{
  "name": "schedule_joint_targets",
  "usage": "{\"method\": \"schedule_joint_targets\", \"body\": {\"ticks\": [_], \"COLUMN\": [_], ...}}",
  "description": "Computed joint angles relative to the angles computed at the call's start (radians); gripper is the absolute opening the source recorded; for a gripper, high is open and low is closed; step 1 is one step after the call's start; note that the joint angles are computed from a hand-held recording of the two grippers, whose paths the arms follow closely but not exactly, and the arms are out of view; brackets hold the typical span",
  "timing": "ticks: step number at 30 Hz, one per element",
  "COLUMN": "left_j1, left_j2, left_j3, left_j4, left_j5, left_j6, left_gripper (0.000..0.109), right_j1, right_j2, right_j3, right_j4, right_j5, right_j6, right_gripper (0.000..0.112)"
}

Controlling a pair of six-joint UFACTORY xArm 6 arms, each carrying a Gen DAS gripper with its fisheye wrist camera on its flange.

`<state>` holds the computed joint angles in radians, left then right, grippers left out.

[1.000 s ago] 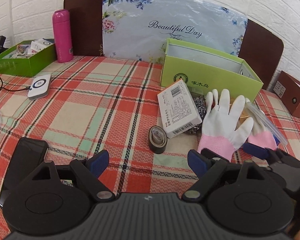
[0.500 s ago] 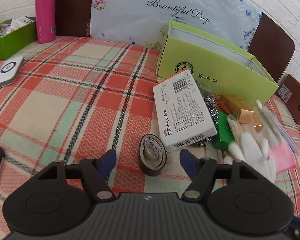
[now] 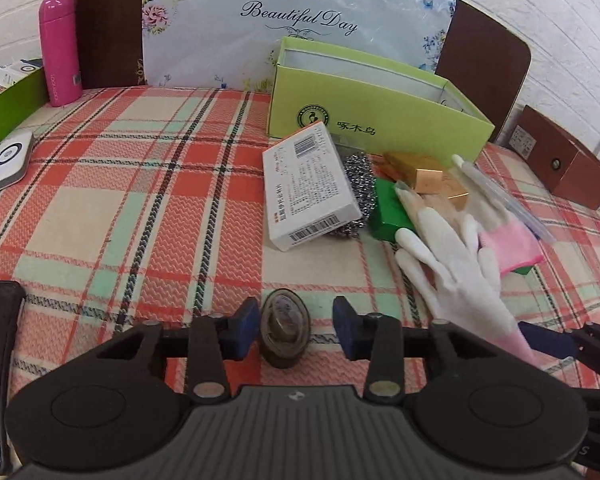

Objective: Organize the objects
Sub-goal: 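Grasp the black tape roll with left tool while right tool grasps white glove, then drop the tape roll and white glove into the green box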

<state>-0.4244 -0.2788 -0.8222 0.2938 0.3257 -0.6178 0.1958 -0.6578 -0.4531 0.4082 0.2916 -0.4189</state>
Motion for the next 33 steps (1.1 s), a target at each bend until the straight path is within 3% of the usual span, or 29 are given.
{"method": "schedule_joint_targets", "body": {"ticks": [7,10,12,14,16,21,27,33], "left_j1": [0.003,0.005,0.005,0.004,-0.003,-0.035,-0.061,-0.076], "left_j2": [0.024,0.027,0.025,0.025,0.019,-0.016,-0.016,0.067], "left_j3": [-0.007,-0.007,-0.006,-0.008,-0.006,0.003,-0.063,-0.221], "left_j4": [-0.007,-0.020,-0.041,-0.046,-0.055,-0.162,-0.255,-0.315], "left_j5": [0.027,0.025,0.023,0.026,0.030,0.005,-0.037,-0.063], "left_j6": [-0.002,0.007,0.027,0.029,0.046,0.162,0.260,0.359], "left_gripper": [0.044,0.044,0.032,0.032,0.032,0.032,0.032,0.032], "right_j1": [0.000,-0.002,-0.002,-0.005,-0.008,-0.026,-0.050,-0.090], "right_j2": [0.045,0.065,0.060,0.052,0.039,-0.003,-0.029,0.068], "right_j3": [-0.021,-0.027,-0.021,-0.021,-0.026,-0.059,-0.115,-0.266], "right_j4": [-0.023,-0.029,-0.012,0.018,0.080,0.271,0.366,0.453], "right_j5": [-0.022,-0.015,-0.014,-0.003,0.025,0.120,0.121,0.108], "right_j6": [0.022,0.035,0.029,0.004,-0.044,-0.174,-0.249,-0.381], "right_gripper": [0.044,0.035,0.026,0.014,0.010,0.009,0.009,0.009]}}
